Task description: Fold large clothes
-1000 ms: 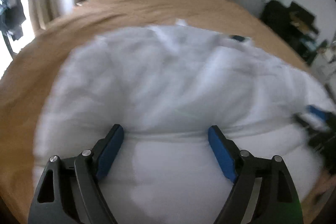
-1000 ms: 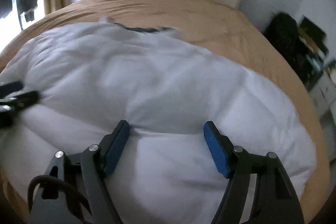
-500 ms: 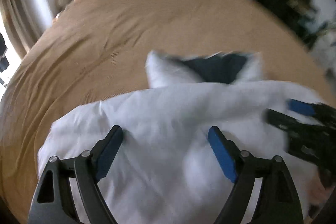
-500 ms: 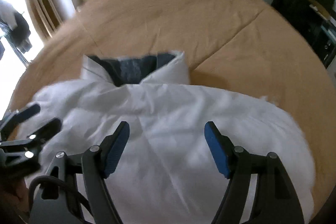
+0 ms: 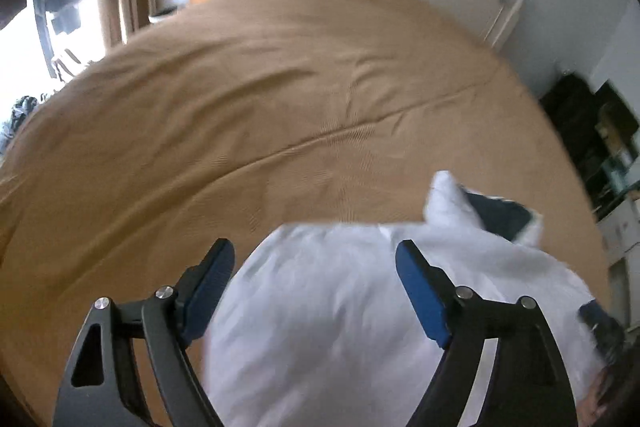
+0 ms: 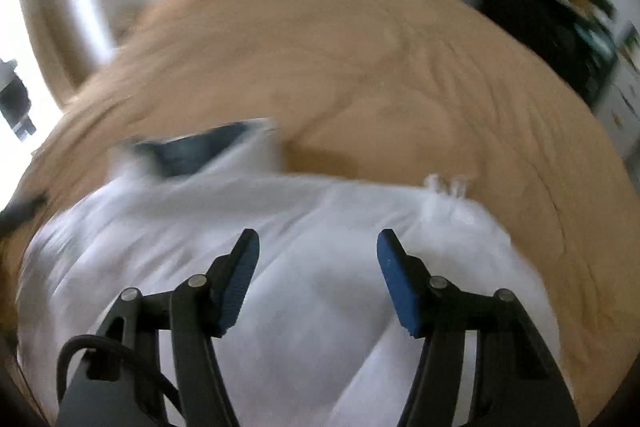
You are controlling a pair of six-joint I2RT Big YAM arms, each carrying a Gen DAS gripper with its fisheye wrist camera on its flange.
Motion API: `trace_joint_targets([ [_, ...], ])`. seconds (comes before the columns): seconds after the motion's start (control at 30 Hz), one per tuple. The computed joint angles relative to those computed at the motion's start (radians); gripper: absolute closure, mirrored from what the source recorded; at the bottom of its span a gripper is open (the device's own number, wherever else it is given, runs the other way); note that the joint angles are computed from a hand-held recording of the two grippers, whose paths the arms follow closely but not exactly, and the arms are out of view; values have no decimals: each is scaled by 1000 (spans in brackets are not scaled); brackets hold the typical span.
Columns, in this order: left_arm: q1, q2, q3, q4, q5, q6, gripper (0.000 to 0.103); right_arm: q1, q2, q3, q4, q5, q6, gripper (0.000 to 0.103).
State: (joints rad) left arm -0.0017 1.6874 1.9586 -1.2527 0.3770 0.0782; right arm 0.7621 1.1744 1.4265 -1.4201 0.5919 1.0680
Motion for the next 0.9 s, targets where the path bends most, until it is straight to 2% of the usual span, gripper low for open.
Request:
trace_joint_targets([
  [0.1, 108, -176, -197, 15, 134, 1, 13, 181, 10, 13, 39, 83, 14, 39],
  [0.17, 169, -240, -294, -10, 181, 17, 11, 273, 24, -1, 57, 124, 20, 29],
  [0.2, 208, -275, -346, -50, 191, 35, 11, 300, 47, -8, 42, 113, 33, 24],
  [0.27, 261, -318, -415, -119, 229, 80, 11, 279, 84, -35, 43, 2, 38, 24],
  [0.33, 308, -328, -461, -179, 296, 103, 11, 282, 57, -113, 110, 45, 23, 23],
  [0.4, 320, -334, -503, -190, 349, 96, 11, 273, 48, -115, 114, 36, 20, 23],
  [0.47, 310, -355, -553, -176, 394, 117, 11, 263, 42, -118, 124, 20, 28, 22],
  [0.53, 285, -350, -570, -158, 394, 121, 11, 267, 37, -122, 128, 24, 32, 22],
  [0.6, 254, -334, -568, -151, 408, 101, 11, 255, 35, -127, 138, 21, 13, 21],
  [0.63, 241, -330, -575, -141, 430, 87, 8, 257, 33, -136, 145, 21, 17, 21],
  [0.7, 199, -319, -585, -62, 433, 10, 0, 259, 43, -137, 159, 18, 22, 21],
  [0.9, 137, -271, -588, 66, 436, -167, 1, 258, 38, -149, 170, 16, 22, 21],
])
